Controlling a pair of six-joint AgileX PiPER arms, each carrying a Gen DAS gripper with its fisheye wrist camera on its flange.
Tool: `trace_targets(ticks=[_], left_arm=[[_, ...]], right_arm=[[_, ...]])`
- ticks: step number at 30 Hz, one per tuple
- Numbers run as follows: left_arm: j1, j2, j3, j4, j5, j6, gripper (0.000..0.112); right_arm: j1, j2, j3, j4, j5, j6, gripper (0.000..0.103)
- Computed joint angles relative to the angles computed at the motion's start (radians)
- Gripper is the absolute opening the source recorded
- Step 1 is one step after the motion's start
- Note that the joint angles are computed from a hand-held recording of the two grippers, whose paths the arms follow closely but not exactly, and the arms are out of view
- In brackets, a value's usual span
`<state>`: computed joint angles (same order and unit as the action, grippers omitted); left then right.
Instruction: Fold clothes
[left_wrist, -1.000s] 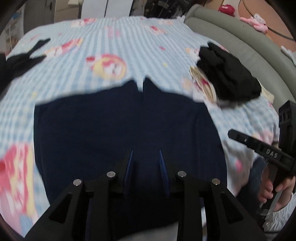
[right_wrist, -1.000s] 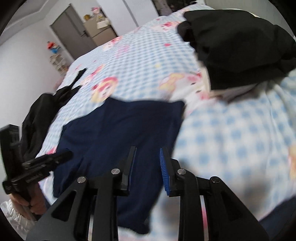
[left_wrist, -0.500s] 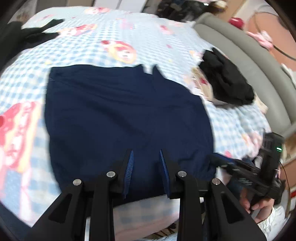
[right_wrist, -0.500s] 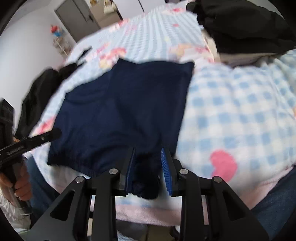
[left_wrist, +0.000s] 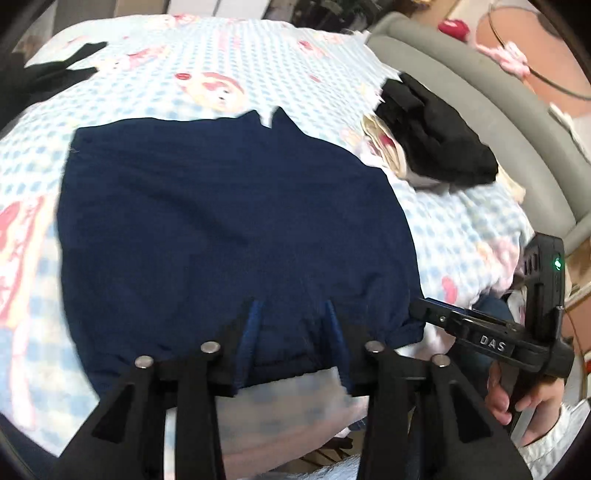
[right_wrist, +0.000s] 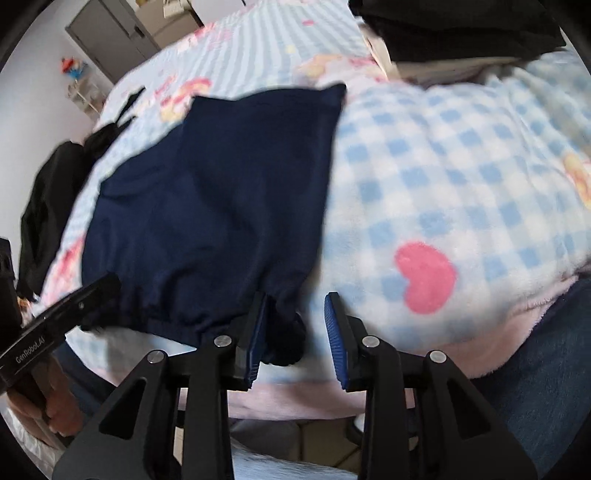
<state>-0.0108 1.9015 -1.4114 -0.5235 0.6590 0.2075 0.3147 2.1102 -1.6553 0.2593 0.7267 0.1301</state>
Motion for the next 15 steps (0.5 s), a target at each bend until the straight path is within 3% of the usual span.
trace_targets(ticks=[3,6,9,13,15], left_arm=[[0.019,-0.015,0.014,0.083,0.014,-0.088,0.04],[0.097,-0.042,0.065,-0.025,0.028,-0.035,0.04],[0.157,-0.067,0.102,-0.088,0.027,0.014,0.04],[0.133,-0.025,0.065,0.095,0.061,-0.133,0.04],[0.132,-0.019,0.076,0.116,0.073,-0.141,0.04]], right_arm=[[0.047,0.022,-0.047,-0.041,0.028,0.002,0.035],[0.056,0.061,-0.105,-0.091,0.088,0.042,0.035],[0.034,0.053,-0.088,-0.059,0.09,0.039,0.035],[0.032,0.043,-0.072,-0.058,0.078,0.027,0.035],[0.031,0.07,-0.109,-0.078,0.111,0.043,0.035]])
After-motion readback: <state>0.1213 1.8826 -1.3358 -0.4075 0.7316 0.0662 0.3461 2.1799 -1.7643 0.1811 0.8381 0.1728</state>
